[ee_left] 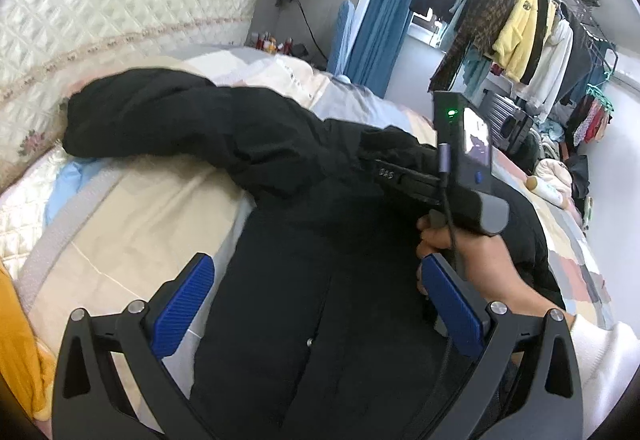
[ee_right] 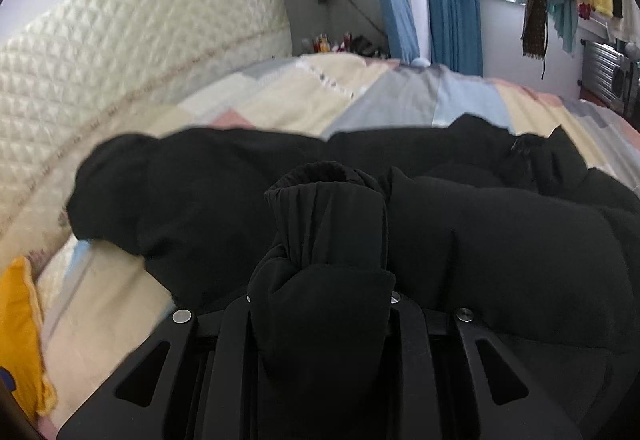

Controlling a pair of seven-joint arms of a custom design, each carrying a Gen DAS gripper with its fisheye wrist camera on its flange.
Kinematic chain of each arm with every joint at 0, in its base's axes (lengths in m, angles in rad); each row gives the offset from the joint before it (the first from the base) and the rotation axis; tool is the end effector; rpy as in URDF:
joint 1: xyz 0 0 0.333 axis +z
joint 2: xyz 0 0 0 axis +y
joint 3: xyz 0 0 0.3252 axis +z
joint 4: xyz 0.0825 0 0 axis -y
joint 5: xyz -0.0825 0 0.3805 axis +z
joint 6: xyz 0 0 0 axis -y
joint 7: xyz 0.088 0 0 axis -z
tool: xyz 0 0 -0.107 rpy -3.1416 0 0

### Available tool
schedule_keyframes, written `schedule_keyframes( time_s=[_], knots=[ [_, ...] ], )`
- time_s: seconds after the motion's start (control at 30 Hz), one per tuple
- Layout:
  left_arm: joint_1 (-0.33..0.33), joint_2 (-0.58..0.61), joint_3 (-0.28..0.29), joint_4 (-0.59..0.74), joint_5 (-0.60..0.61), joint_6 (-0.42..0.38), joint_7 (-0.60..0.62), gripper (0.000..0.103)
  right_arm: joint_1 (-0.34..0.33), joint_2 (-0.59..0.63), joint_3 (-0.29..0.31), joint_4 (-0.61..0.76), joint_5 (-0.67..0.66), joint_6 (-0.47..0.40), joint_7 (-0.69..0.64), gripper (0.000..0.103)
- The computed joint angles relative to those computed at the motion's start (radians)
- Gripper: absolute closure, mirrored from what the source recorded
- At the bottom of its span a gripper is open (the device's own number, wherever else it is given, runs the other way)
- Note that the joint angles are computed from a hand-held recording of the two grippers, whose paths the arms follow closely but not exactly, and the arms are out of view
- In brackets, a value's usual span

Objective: Fold large clothes
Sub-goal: 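Lift the sleeve with the right gripper and carry it across the jacket body, then lower the sleeve onto the jacket chest and open the right gripper, then withdraw the right gripper from the folded sleeve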

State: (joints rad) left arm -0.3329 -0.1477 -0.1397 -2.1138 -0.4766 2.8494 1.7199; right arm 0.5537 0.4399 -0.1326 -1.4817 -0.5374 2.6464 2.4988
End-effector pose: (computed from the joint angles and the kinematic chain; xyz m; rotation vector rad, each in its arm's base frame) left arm 0.5017 -0.2340 0.5907 -1.6194 2.0554 -1.2400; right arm 0.6558 0.3299 0.5150 -1.6243 1.7794 -0.6870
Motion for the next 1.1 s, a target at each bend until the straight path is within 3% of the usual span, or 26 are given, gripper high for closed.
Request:
schedule_keyframes(
  time_s=[0.1, 0.17, 0.23, 0.3, 0.43, 0.67, 0.87, 1.1],
  knots=[
    [-0.007, 0.016, 0.003, 0.013, -0.037, -0.012, 0.030, 0.000, -0.018, -0.003, 0.016, -0.015, 0.036, 0.017, -0.028, 0.082],
    [-0.004, 0.025, -0.004, 0.019, -0.043, -0.019, 0.036, 0.000, -0.038, -0.010, 0.040, -0.017, 0.073, 0.030, -0.090, 0.076],
    [-0.004, 0.026, -0.008, 0.020, -0.064, -0.021, 0.055, 0.000, -0.062, -0.026, 0.068, -0.039, 0.131, 0.072, -0.149, 0.052],
    [-0.007, 0.023, -0.009, 0.018, -0.089, -0.020, 0.078, 0.000, -0.071, -0.058, 0.081, -0.072, 0.183, 0.115, -0.189, 0.034],
    [-0.012, 0.011, -0.013, 0.011, -0.106, -0.007, 0.093, 0.000, -0.041, -0.143, 0.051, -0.133, 0.166, 0.145, -0.181, 0.033],
    [-0.028, -0.003, -0.021, 0.004, -0.088, 0.008, 0.096, 0.000, -0.030, -0.379, 0.020, -0.306, -0.152, 0.102, 0.066, 0.033],
    [-0.045, -0.021, -0.018, -0.007, -0.042, 0.020, 0.073, 0.000, -0.114, -0.587, 0.088, -0.466, -0.367, 0.027, 0.250, 0.033],
    [-0.064, -0.031, -0.031, -0.020, 0.057, 0.042, 0.013, 0.000, -0.238, -0.786, 0.164, -0.649, -0.428, -0.026, 0.327, 0.033]
  ],
)
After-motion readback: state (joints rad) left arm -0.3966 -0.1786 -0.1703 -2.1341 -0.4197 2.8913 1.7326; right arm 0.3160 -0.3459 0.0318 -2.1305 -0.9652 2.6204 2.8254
